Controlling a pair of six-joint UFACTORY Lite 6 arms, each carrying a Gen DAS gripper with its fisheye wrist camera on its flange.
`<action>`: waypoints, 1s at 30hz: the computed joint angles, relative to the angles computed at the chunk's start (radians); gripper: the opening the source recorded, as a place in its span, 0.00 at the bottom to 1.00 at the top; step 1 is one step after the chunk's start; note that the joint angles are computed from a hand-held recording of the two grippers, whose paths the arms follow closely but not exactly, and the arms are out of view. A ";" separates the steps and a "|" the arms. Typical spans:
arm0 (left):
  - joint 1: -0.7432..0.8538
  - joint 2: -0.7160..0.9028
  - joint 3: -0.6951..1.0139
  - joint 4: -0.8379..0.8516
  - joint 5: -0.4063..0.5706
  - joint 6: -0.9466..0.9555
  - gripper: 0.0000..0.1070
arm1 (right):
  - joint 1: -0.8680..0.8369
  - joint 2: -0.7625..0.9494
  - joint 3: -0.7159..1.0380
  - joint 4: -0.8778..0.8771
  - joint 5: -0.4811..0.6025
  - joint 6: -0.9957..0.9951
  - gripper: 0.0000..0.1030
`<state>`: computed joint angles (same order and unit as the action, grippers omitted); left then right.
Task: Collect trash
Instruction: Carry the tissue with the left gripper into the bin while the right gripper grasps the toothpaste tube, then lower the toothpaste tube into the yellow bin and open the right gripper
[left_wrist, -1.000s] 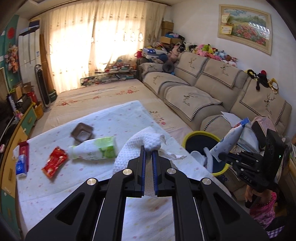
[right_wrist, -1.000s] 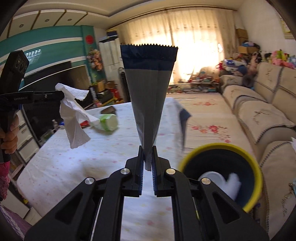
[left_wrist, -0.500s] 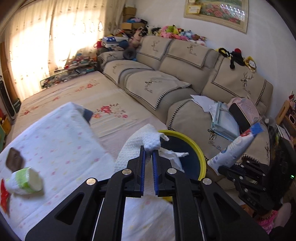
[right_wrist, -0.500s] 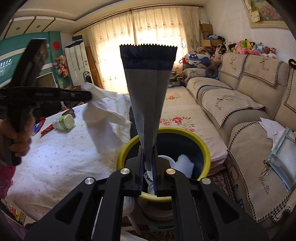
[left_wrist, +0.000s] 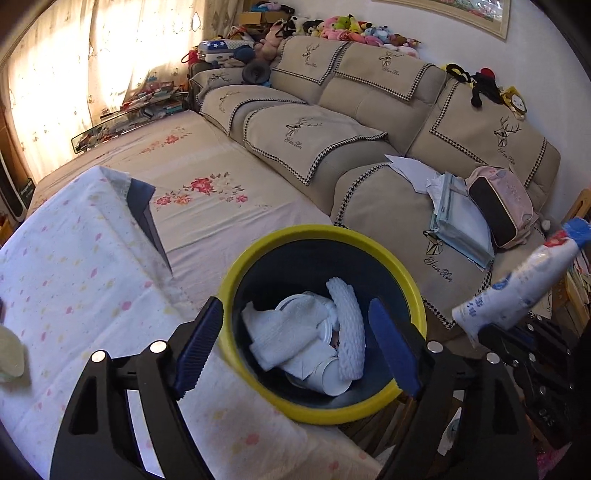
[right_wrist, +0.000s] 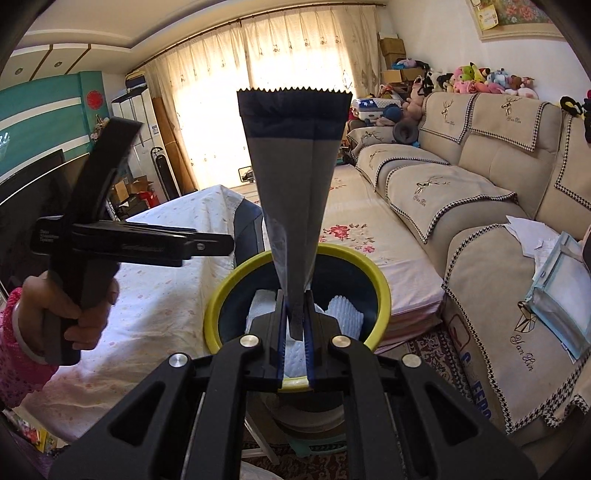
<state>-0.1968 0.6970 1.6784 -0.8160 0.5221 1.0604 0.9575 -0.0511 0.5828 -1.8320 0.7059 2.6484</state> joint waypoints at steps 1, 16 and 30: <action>0.021 -0.039 -0.046 -0.026 0.006 0.036 0.76 | -0.014 0.002 0.002 -0.017 -0.013 0.008 0.08; 0.444 -0.533 -0.630 -0.382 0.152 0.583 0.86 | 0.002 0.145 0.144 -0.018 -0.052 -0.020 0.08; 0.940 -0.165 -0.280 -0.614 0.239 0.817 0.88 | -0.052 0.329 0.368 0.121 -0.116 -0.219 0.09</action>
<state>0.7433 0.5317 1.3987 -1.4304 0.7607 1.8772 0.9055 0.2778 0.9510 -1.7109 0.5904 2.4295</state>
